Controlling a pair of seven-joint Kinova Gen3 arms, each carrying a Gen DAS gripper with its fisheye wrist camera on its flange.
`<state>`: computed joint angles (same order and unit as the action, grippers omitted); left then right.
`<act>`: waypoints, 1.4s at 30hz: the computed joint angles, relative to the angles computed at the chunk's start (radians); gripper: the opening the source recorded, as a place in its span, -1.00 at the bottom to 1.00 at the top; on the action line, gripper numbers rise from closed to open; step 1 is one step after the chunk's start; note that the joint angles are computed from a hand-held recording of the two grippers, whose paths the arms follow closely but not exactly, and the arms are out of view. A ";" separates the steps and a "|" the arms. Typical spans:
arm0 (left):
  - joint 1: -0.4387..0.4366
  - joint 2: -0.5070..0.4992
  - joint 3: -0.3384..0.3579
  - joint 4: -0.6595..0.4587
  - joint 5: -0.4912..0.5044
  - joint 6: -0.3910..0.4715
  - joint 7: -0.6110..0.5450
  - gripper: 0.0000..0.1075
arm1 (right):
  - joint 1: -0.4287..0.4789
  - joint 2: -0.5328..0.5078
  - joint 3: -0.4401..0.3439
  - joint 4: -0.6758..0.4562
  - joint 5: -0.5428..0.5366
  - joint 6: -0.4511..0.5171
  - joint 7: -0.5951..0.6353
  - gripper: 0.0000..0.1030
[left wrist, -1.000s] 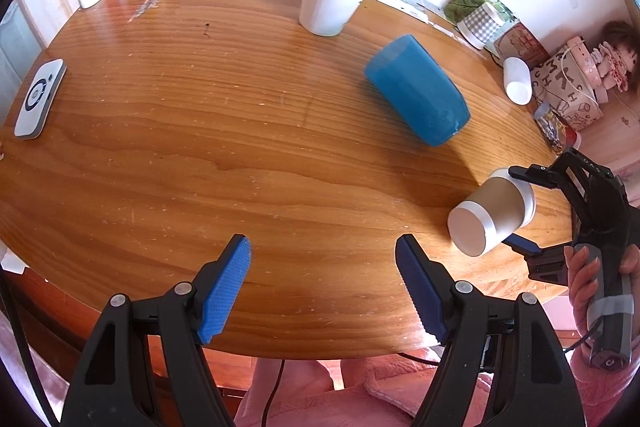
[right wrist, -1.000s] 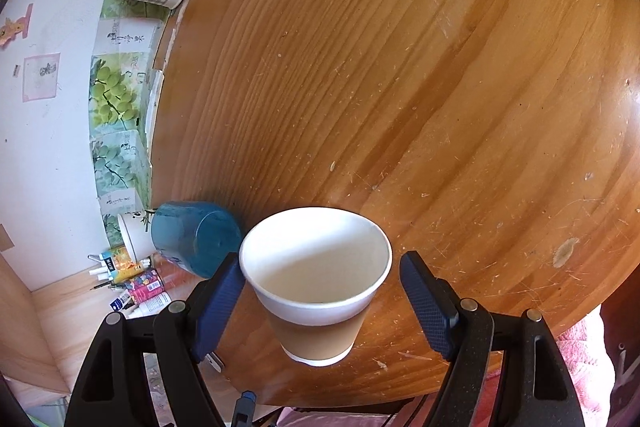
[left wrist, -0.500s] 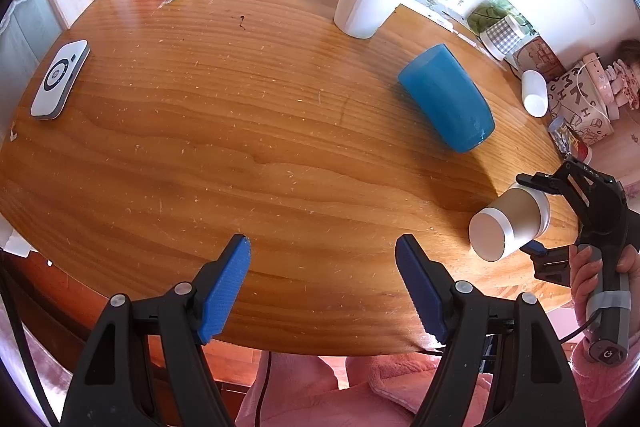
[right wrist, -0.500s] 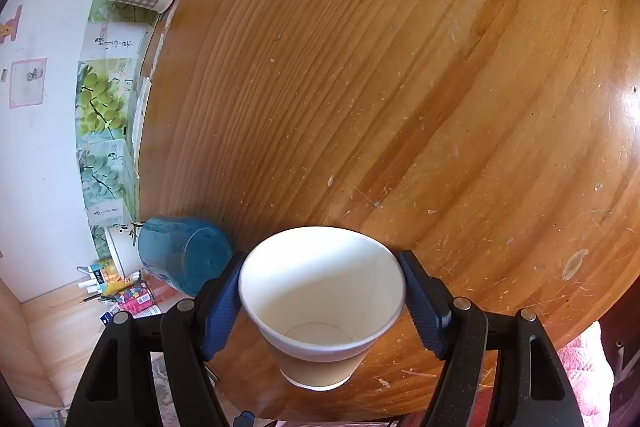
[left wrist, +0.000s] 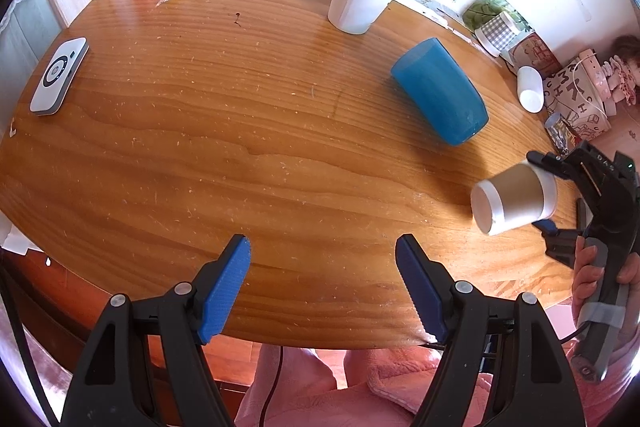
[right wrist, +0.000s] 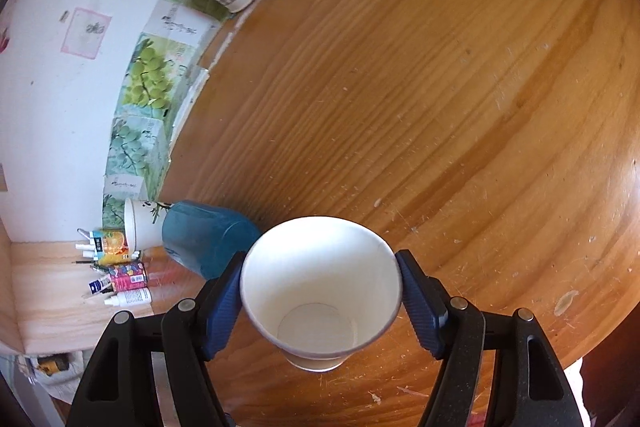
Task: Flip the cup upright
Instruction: 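Lower the upright cup onto the desk and open the right gripper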
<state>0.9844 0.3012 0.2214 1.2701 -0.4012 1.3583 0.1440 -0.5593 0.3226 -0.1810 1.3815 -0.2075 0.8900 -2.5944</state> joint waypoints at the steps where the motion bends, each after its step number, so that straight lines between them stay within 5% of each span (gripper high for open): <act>1: 0.003 0.001 0.000 -0.002 -0.002 0.002 0.002 0.45 | -0.014 -0.002 0.003 -0.005 0.026 -0.002 0.003 0.41; 13: 0.024 -0.006 0.003 0.013 -0.006 0.013 0.063 0.45 | -0.224 0.034 0.027 -0.139 0.387 0.124 0.093 0.41; 26: 0.042 -0.010 0.019 0.038 -0.017 0.013 0.134 0.45 | -0.416 0.034 0.035 -0.092 0.682 0.113 0.197 0.44; 32: 0.066 0.010 0.016 0.002 -0.036 0.055 0.133 0.45 | -0.386 0.020 0.020 -0.077 0.629 0.101 0.196 0.55; 42: 0.185 0.083 -0.025 -0.178 -0.188 0.252 0.133 0.53 | -0.289 -0.058 0.004 -0.002 0.514 -0.003 0.186 0.61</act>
